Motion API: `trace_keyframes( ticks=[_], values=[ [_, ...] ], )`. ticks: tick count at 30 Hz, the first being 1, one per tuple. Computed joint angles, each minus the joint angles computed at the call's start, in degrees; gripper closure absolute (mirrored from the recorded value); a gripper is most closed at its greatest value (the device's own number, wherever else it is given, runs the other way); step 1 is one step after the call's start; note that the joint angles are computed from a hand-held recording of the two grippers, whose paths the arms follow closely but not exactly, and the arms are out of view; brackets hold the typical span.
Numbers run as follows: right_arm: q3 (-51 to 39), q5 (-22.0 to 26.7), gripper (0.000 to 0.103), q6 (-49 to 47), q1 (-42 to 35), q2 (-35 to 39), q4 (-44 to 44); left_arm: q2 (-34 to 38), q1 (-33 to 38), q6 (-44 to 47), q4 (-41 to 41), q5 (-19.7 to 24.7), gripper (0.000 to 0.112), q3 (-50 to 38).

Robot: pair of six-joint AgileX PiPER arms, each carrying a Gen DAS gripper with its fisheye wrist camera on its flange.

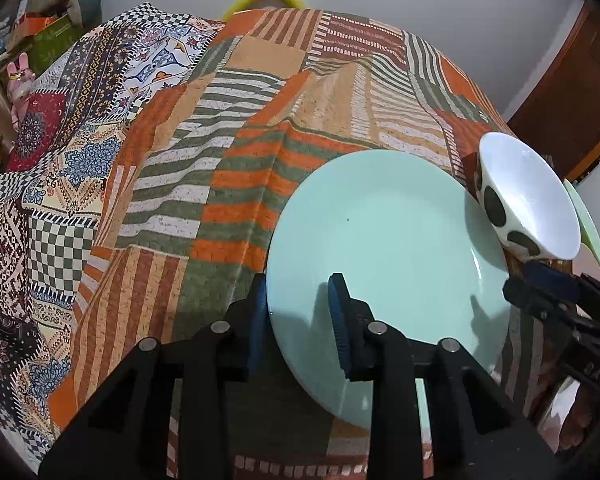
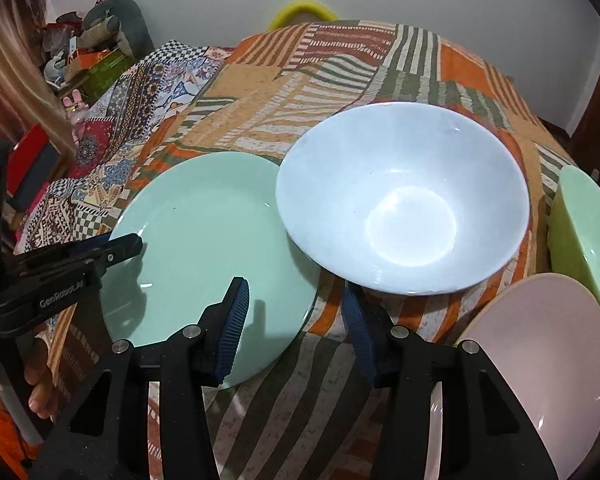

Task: Organize plates and bowls
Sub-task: 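Lift the mint-green plate off the quilt with both grippers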

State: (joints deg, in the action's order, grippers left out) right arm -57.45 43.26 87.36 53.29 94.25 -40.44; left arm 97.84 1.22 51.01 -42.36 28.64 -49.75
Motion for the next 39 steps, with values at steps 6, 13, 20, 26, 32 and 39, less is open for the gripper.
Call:
trace_keyframes(
  ticks=[6, 13, 20, 26, 32, 39],
  values=[
    [0.42, -0.74, 0.063, -2.05, -0.03, -0.36, 1.07, -2.94, 1.86, 3.4, -1.87, 2.39, 0.084, 3.52],
    [1.87, -1.1, 0.069, -3.33, 2.12, -1.01, 0.02, -8.9, 5.27, 10.02, -5.2, 6.71, 0.089, 10.91],
    [4.96, -4.95, 0.076, -3.86, 1.46, -3.87, 0.28, -12.72, 11.93, 15.51, -8.01, 15.37, 0.089, 15.33],
    [4.67, -5.03, 0.076, -2.91, 1.33, -3.39, -0.28, -12.96, 14.67, 17.58, -8.6, 17.41, 0.089, 16.37],
    [1.86, -1.47, 0.076, -4.15, 1.36, -0.97, 0.44, -14.42, 13.4, 15.41, -7.21, 11.42, 0.089, 15.13],
    [1.09, -0.73, 0.073, -5.34, 0.72, -0.43, 1.66, -11.22, 10.15, 12.11, -5.63, 7.79, 0.089, 11.83]
  ],
)
